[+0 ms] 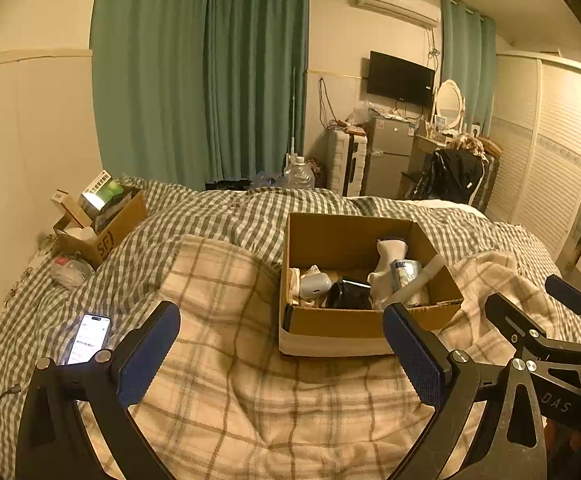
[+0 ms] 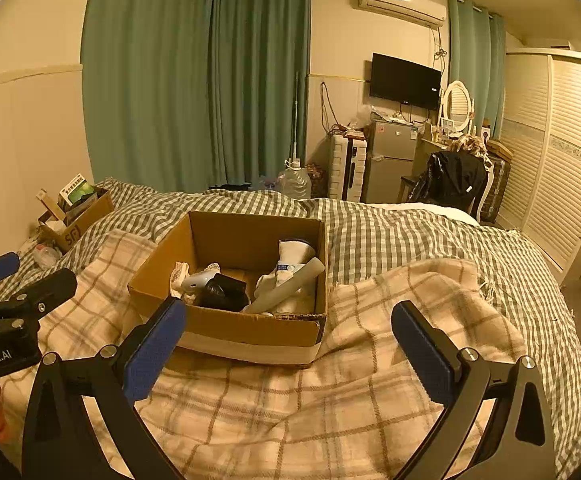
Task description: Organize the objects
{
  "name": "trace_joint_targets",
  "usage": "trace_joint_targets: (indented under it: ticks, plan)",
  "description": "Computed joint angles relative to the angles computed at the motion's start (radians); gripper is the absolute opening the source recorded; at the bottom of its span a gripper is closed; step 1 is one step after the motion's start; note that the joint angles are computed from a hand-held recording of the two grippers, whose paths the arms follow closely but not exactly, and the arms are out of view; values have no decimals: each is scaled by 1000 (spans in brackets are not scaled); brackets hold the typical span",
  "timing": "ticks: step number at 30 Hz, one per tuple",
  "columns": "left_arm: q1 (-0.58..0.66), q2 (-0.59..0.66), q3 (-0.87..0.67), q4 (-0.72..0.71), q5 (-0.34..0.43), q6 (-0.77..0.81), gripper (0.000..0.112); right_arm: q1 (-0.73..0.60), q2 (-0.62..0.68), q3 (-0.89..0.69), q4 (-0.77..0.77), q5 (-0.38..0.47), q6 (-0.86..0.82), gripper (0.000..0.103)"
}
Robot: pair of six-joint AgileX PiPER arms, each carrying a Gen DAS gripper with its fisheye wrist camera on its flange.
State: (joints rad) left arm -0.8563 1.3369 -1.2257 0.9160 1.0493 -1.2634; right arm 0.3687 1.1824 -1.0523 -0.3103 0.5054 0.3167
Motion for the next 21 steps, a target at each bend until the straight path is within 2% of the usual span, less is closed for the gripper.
trace_joint_targets:
  ticks: [21]
  plan:
    - [1,38,-17,-17,-10,32,103,-38,32,-4,63,-16,-38,103]
